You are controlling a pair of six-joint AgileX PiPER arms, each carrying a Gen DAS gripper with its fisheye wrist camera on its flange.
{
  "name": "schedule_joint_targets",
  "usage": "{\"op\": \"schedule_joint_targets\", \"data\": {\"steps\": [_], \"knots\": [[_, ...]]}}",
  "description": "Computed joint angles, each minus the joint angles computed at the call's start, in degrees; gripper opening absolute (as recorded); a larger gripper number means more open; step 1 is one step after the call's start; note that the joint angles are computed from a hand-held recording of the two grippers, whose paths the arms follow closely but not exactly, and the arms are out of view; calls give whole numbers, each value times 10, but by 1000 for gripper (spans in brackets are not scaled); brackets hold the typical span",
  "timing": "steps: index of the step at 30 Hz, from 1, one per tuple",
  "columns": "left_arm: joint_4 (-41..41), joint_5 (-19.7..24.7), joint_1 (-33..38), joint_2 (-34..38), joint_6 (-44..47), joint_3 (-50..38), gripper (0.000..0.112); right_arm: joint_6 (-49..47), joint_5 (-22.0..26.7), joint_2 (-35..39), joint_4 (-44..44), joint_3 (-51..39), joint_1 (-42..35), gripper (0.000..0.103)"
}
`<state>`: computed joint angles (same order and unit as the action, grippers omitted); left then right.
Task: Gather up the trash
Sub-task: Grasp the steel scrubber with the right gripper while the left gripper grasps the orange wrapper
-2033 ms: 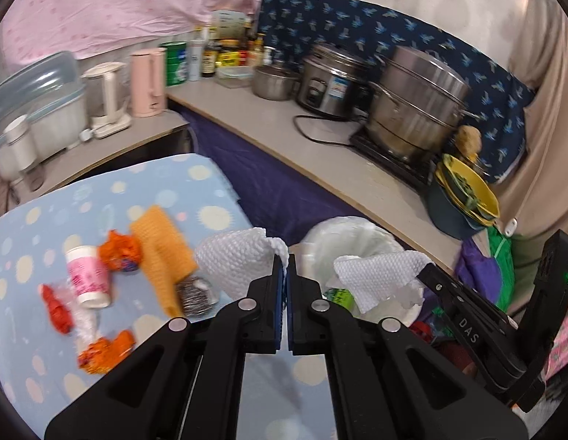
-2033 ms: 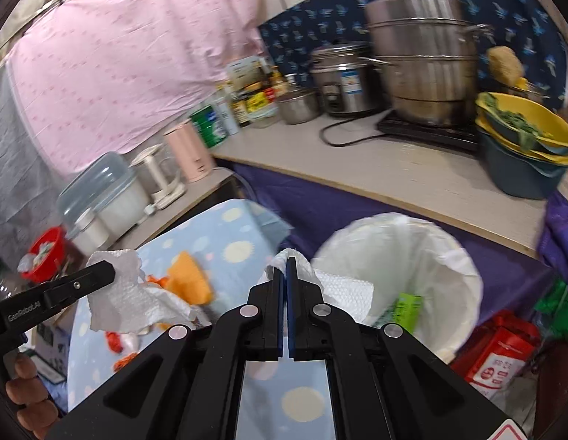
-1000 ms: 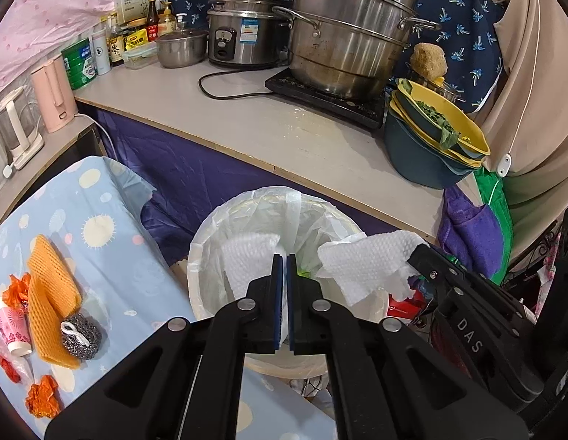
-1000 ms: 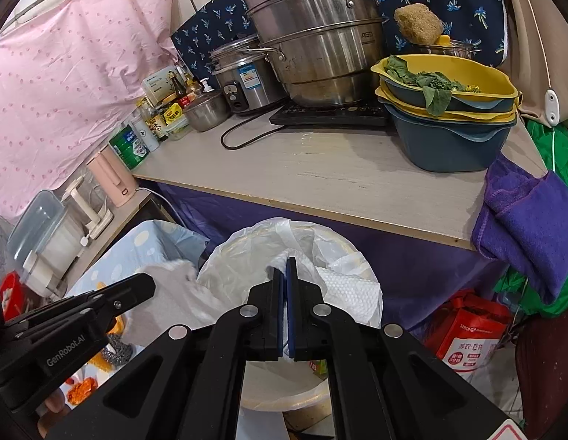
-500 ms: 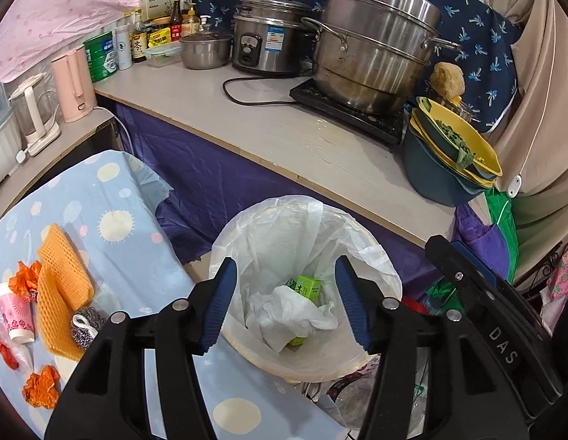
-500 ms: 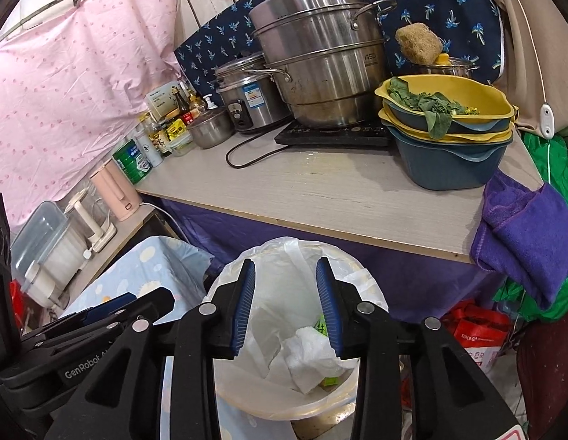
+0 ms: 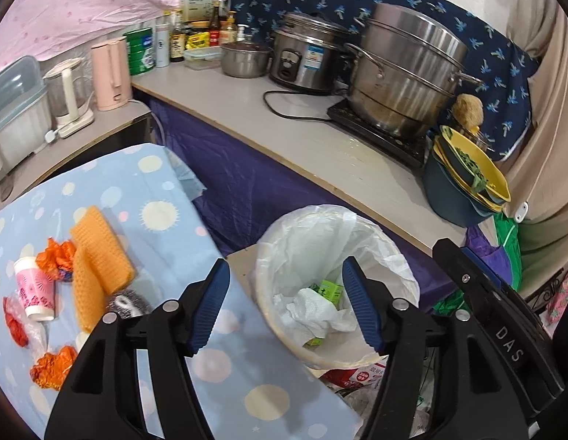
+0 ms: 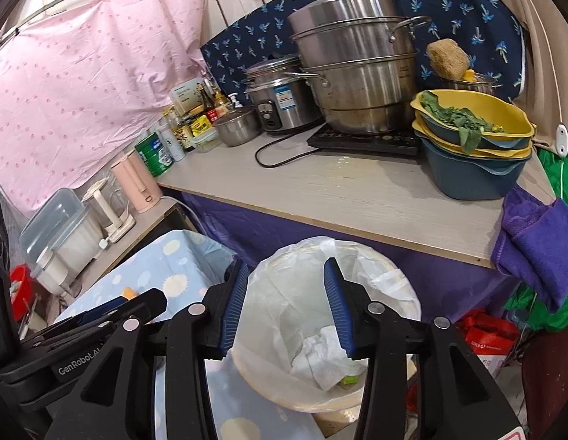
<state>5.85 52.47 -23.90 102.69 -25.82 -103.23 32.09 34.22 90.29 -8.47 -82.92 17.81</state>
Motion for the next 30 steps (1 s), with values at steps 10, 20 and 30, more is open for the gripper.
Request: {"op": "schedule_joint_targets", "data": {"steps": [10, 20, 30], "knots": [[16, -44, 84, -117, -35, 170, 78, 45, 11, 35, -42, -30, 87, 53], [5, -69, 208, -200, -27, 310, 79, 59, 26, 99, -47, -81, 167, 57], [-18, -102, 320, -234, 24, 417, 80, 51, 51, 187, -34, -163, 220, 57]]}}
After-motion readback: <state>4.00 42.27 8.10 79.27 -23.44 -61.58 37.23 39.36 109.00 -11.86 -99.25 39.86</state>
